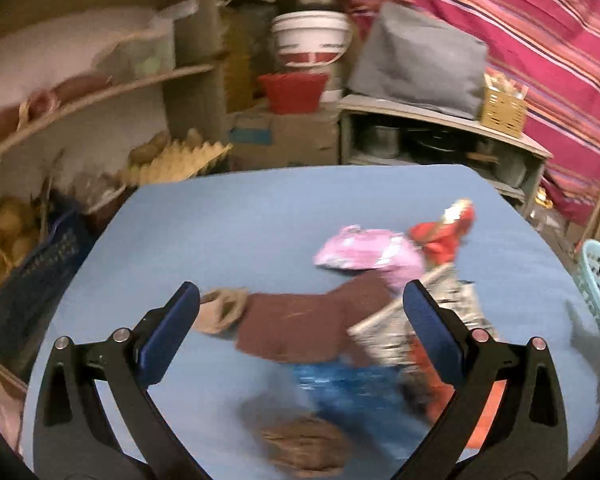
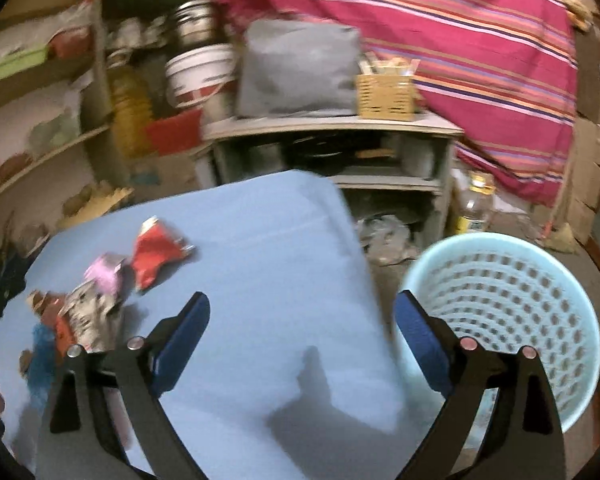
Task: Collect trash
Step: 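Grasp the brown crumpled paper with the left tool while the right tool grasps the black-white wrapper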
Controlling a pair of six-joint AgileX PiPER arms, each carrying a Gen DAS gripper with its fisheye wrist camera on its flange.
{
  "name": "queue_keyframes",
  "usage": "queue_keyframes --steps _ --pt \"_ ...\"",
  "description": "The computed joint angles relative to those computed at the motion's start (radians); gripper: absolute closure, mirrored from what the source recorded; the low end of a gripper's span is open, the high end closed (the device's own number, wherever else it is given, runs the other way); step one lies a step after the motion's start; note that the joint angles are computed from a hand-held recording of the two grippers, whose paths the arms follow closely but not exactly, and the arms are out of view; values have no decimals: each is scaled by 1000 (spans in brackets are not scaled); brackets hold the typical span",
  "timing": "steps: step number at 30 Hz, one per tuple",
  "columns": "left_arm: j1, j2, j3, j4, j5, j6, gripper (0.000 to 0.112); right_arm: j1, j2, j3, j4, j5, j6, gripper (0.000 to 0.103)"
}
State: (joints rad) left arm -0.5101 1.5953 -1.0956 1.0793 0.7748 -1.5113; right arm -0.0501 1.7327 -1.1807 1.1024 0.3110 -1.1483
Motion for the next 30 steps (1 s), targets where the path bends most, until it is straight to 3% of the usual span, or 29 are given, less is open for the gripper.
queue_keyframes --steps 7,11,21,25,30 --pt "142 5 103 29 -84 12 14 137 14 3 -128 -47 132 11" --pt "227 12 120 -43 -174 86 14 205 41 -21 -308 -72 315 11" --pt "361 64 97 -214 -315 272 15 293 73 -53 -488 -81 509 11" --pt "390 92 66 -365 -354 453 39 314 68 -48 -500 -87 516 11" --pt "393 74 91 -377 -401 481 60 329 61 -37 -478 -84 480 11"
